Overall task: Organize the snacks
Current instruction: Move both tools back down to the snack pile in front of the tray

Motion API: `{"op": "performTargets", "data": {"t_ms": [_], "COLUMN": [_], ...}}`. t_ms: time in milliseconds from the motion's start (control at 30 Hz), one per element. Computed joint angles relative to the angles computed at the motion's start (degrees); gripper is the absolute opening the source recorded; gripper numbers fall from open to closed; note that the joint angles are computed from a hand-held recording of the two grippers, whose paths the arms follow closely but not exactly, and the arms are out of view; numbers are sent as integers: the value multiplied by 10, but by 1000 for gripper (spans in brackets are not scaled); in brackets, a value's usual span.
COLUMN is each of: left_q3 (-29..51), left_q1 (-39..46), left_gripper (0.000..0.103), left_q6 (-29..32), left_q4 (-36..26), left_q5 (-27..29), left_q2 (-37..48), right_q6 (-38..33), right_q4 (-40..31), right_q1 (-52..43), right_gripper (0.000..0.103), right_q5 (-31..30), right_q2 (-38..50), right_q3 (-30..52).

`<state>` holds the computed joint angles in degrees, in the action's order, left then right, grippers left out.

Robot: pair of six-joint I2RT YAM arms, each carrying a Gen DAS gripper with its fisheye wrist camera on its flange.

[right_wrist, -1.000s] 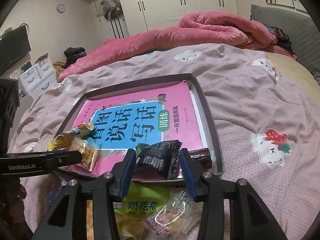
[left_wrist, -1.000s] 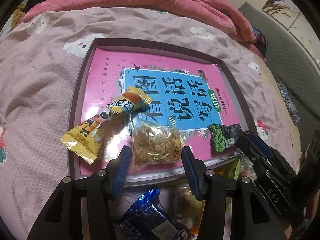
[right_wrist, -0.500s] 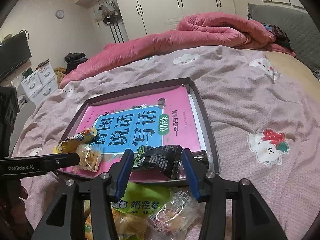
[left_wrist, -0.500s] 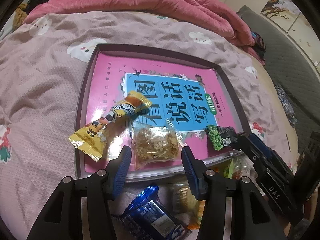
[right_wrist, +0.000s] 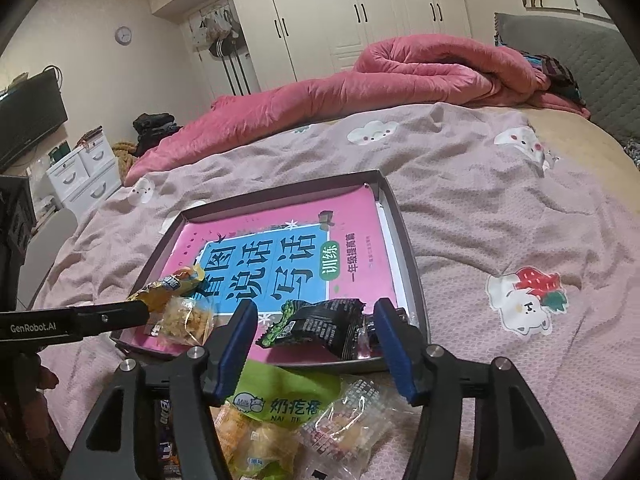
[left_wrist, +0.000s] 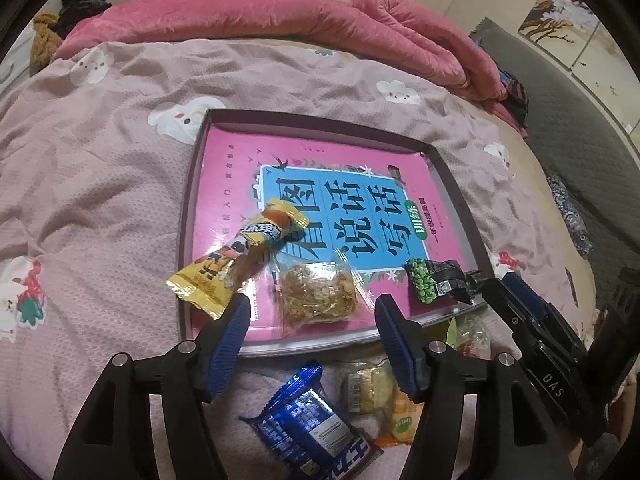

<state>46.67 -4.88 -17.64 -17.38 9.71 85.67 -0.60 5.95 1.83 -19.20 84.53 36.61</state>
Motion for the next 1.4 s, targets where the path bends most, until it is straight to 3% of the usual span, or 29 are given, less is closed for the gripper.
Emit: {"op": "performTargets", "data": {"t_ms": [333,833,1400], "left_q3": [-4,-29,-64], "left_q1": [3,2,-25], "left_gripper": [74,76,76], "left_q6": [3,-4,-15], "left_q4": [-20,-34,-51], "left_q5": [-4,-19,-46], "left_q2": [-38,-82,-113], "right_q6": [4,-4,-11], "right_q4": [-21,-50,-87], "right_q1": [-11,-5,12], "right_gripper": [65,74,76], "right_q5": [-7,8,36], "right_q2": [-32,-84,-128], "right_q3": [-2,-25,-51]}}
